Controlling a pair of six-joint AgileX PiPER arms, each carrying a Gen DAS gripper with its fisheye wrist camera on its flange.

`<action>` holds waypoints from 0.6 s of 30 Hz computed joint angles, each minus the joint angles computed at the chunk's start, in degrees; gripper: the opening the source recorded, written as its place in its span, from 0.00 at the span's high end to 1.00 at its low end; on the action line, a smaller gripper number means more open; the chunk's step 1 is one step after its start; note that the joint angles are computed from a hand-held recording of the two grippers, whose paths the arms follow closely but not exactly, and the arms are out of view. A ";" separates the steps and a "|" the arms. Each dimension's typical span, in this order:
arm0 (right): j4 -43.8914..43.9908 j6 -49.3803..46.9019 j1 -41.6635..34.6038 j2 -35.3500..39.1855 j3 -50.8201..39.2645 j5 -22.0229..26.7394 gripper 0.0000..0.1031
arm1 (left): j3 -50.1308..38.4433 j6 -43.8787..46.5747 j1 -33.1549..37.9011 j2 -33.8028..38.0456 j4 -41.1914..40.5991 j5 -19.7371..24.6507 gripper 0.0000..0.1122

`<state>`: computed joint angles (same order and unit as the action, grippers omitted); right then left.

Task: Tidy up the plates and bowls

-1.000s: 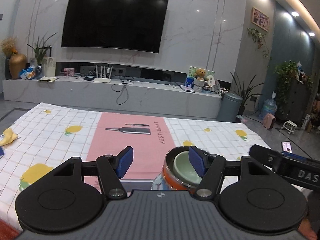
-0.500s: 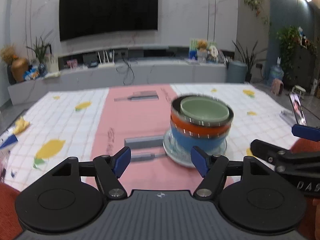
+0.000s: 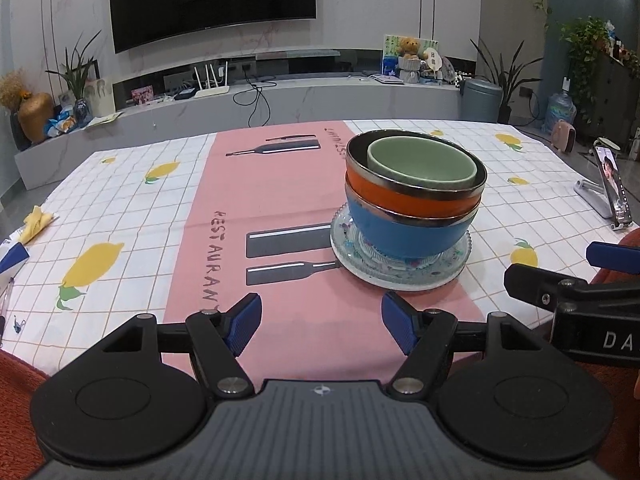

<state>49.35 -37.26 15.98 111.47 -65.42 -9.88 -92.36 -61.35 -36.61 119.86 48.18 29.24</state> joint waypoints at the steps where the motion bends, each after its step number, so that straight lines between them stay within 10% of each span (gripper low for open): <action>1: 0.95 -1.05 0.17 0.01 -0.05 -0.05 0.06 | -0.09 -0.06 0.02 0.05 -0.07 0.03 0.28; 18: 2.17 -2.58 0.33 0.19 -0.24 0.52 0.06 | -0.74 0.29 0.23 0.04 -0.77 0.81 0.28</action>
